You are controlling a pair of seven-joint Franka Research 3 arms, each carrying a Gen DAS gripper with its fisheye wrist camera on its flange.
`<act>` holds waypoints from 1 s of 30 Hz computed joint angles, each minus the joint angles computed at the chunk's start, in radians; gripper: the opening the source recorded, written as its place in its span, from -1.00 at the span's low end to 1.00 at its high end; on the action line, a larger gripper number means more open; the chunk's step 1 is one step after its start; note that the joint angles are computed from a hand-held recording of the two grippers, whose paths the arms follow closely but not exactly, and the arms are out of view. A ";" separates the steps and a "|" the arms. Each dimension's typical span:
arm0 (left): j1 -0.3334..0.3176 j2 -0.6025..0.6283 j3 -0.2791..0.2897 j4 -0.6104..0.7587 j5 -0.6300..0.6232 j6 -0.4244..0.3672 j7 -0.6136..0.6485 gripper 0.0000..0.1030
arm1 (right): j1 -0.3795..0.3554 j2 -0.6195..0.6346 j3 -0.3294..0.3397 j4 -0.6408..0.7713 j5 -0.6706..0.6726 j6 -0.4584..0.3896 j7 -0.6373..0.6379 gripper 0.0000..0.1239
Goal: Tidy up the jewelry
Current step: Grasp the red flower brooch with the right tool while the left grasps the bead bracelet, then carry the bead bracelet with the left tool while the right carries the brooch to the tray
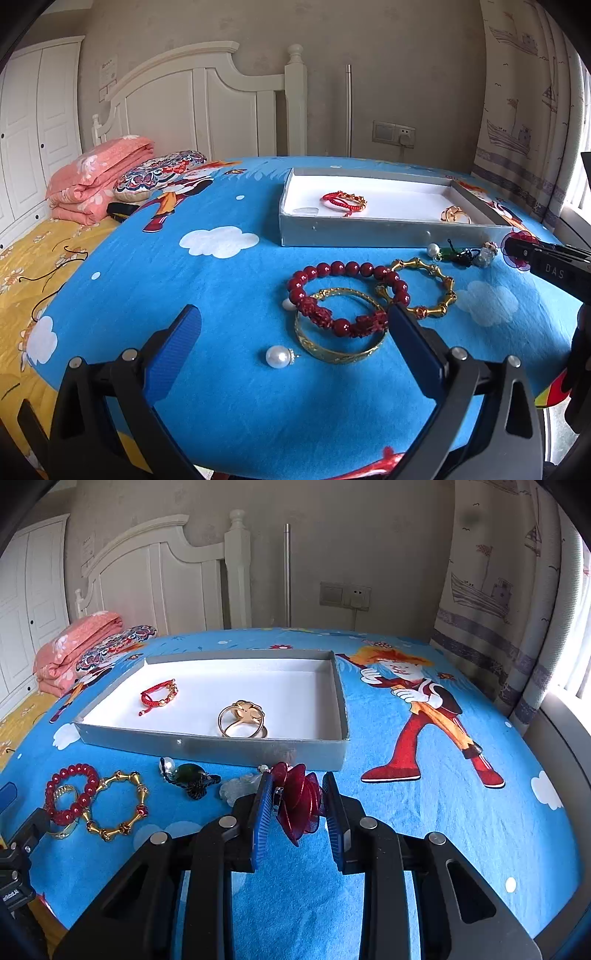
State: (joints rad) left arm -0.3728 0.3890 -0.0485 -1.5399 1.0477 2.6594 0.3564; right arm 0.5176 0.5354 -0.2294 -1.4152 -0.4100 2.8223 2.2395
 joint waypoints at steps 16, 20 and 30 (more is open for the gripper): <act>-0.038 0.210 -0.020 0.311 -0.287 -0.037 0.377 0.47 | 0.027 -0.093 -0.010 -0.170 0.028 0.151 -0.027 -0.56; -0.041 0.254 -0.026 0.363 -0.377 -0.091 0.463 -0.09 | 0.028 -0.094 -0.008 -0.179 0.054 0.162 -0.048 -0.56; -0.003 0.244 -0.028 0.346 -0.464 0.024 0.506 -0.78 | 0.047 -0.091 -0.019 -0.185 0.088 0.173 -0.077 -0.56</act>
State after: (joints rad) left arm -0.3757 0.6329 -0.0763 -1.1934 0.5839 2.6837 0.8621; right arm 0.5651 0.4441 -0.2486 -1.6004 -0.3222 2.9953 2.1625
